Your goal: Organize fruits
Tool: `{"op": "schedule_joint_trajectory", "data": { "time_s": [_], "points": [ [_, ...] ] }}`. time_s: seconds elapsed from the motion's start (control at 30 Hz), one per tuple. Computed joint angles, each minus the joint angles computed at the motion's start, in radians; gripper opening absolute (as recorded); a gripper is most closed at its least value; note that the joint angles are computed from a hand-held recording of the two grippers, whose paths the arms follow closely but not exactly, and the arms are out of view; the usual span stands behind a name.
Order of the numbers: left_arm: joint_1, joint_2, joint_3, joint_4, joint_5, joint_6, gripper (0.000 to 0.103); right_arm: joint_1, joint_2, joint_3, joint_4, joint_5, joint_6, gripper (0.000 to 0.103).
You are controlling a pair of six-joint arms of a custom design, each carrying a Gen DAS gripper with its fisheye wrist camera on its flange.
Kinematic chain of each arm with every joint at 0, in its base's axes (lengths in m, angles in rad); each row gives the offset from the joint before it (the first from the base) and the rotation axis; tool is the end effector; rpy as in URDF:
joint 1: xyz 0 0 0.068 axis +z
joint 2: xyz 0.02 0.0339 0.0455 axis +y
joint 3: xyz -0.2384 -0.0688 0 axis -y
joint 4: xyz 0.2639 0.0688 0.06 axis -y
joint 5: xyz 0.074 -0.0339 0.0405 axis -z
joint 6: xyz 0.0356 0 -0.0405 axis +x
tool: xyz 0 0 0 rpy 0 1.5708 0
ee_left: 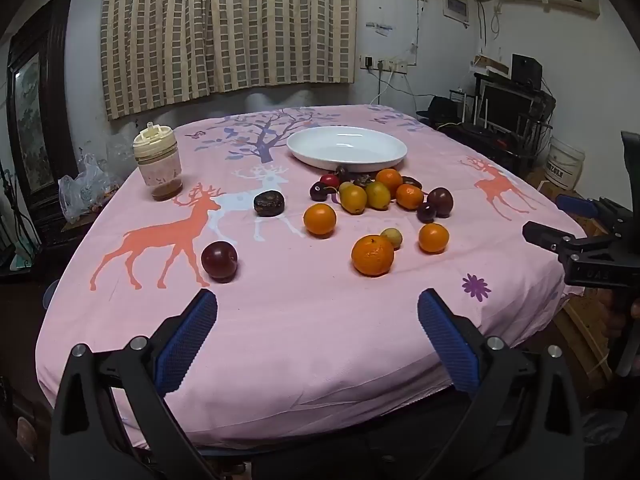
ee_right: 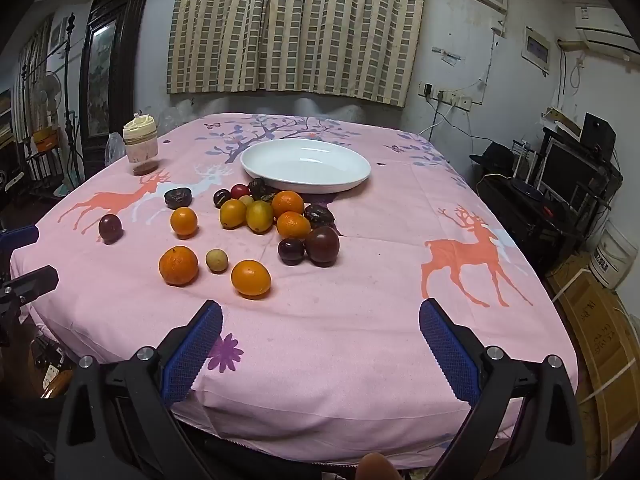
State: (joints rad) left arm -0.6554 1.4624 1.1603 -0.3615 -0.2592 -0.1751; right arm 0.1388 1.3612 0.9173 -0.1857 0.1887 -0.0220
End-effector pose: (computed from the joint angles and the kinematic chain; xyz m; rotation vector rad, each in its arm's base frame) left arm 0.2826 -0.2057 0.2625 0.3892 2.1794 -0.1710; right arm 0.3204 0.0380 0.2234 -0.0708 2.1899 -0.1418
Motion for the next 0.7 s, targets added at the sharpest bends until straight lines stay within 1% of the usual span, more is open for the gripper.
{"op": "schedule_joint_trajectory", "data": {
  "time_s": [0.07, 0.1, 0.23, 0.43, 0.7],
  "points": [
    [0.002, 0.003, 0.002, 0.001, 0.0, -0.003, 0.099, -0.001, -0.001, 0.0, -0.001, -0.005, 0.003, 0.099],
    [-0.002, -0.011, -0.02, 0.032, -0.008, 0.005, 0.099, -0.001, -0.001, 0.0, -0.001, -0.005, 0.001, 0.099],
    [0.001, -0.028, -0.044, 0.034, -0.006, -0.005, 0.098, -0.002, -0.003, 0.001, -0.002, -0.004, 0.001, 0.099],
    [0.019, -0.001, -0.006, 0.002, 0.017, -0.021, 0.099, -0.001, -0.005, -0.001, -0.001, -0.004, 0.001, 0.099],
    [0.02, -0.002, -0.003, 0.002, 0.019, -0.018, 0.098, -0.002, -0.007, -0.003, 0.0, -0.003, 0.0, 0.099]
  ]
}}
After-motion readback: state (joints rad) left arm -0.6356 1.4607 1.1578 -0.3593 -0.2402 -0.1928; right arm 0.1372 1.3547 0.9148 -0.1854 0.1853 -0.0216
